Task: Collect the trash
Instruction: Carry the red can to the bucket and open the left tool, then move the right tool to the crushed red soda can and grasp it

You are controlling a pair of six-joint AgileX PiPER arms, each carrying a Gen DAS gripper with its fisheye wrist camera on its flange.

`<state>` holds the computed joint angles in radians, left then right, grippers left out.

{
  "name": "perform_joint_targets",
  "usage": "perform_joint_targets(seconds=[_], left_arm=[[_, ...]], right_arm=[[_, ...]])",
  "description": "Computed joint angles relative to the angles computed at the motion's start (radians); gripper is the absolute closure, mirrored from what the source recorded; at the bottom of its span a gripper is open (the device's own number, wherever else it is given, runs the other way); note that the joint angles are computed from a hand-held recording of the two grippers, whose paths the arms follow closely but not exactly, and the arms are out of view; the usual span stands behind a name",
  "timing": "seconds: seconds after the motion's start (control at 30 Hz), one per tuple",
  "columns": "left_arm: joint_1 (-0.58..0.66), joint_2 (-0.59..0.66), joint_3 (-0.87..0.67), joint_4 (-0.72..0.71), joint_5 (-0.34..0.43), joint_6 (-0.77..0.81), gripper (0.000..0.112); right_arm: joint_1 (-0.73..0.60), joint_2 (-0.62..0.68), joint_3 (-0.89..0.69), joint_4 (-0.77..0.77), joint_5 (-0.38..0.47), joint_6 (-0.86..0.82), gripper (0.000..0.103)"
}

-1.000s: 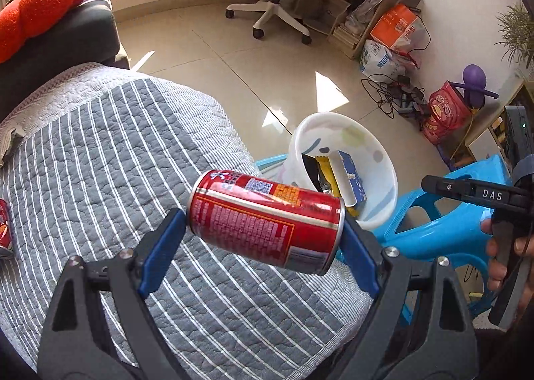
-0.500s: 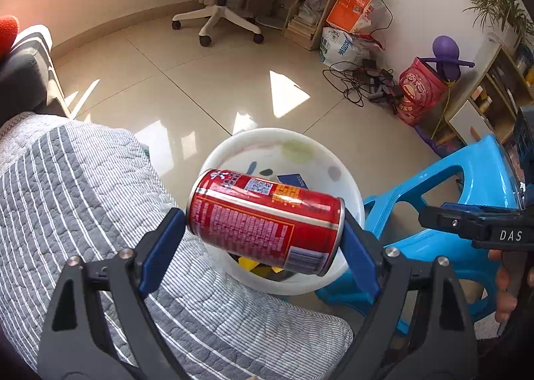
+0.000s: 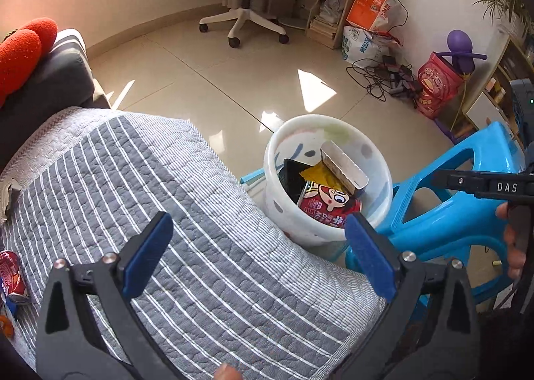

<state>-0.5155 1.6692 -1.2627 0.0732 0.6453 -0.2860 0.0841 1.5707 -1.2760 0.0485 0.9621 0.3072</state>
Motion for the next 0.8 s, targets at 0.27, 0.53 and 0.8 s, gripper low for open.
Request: perform_joint_targets(seconds=[0.27, 0.53, 0.8], left_arm=[[0.152, -0.210, 0.216, -0.004, 0.023, 0.066, 0.010], [0.452, -0.372, 0.387, -0.110, 0.083, 0.166, 0.010], [0.853, -0.421, 0.421, -0.232, 0.154, 0.379, 0.010]], right_arm=[[0.151, 0.027, -0.059, -0.066, 0.022, 0.108, 0.022], [0.367, 0.134, -0.194, -0.109, 0.056, 0.204, 0.022], [0.559, 0.299, -0.393, -0.127, 0.115, 0.249, 0.021]])
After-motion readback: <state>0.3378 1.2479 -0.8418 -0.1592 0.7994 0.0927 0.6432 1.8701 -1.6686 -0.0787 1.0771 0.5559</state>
